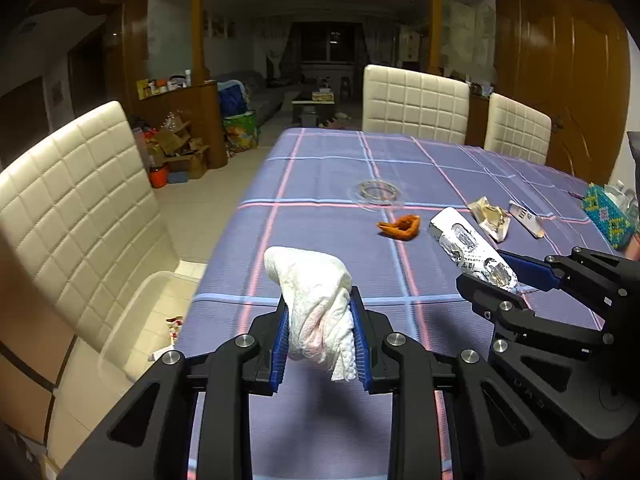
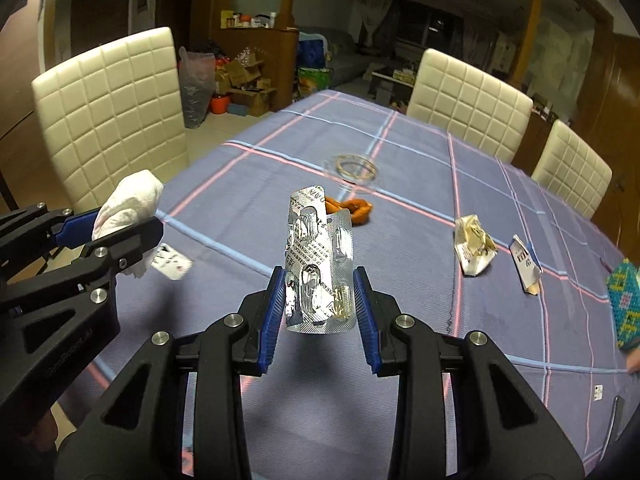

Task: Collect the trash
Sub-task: 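Carry the tissue and blister over the bin and open both tools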

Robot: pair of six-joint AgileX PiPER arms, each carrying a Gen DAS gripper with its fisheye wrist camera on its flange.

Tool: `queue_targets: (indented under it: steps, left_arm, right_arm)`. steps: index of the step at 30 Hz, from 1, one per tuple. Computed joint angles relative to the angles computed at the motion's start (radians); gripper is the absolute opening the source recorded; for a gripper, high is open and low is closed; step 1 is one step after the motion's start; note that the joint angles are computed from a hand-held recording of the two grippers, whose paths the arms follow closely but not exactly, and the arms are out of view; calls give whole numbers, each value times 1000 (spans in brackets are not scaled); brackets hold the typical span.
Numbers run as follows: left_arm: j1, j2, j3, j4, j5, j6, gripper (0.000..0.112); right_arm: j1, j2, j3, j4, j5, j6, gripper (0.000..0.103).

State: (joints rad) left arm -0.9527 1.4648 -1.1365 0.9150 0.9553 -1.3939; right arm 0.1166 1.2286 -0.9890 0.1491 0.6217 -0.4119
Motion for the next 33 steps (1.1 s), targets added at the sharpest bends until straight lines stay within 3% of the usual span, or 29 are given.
queue_targets:
  steps: [13,21,27,33]
  left_arm:
    - [71,-174,164,62,105,-69,27]
    - [327,-291,305,-2,21,-5,27]
    - [510,-317,343,-46,-62,89,27]
    - [608,-289,358,-77,-148,128,27]
  right_arm:
    - [351,53,-50,-283,-15,311,36]
    - [497,193,-157,-350,-18,379,36]
    - [569,289,-253,-347,-13,379,36]
    - [599,358,-320,-353,-12,381,36]
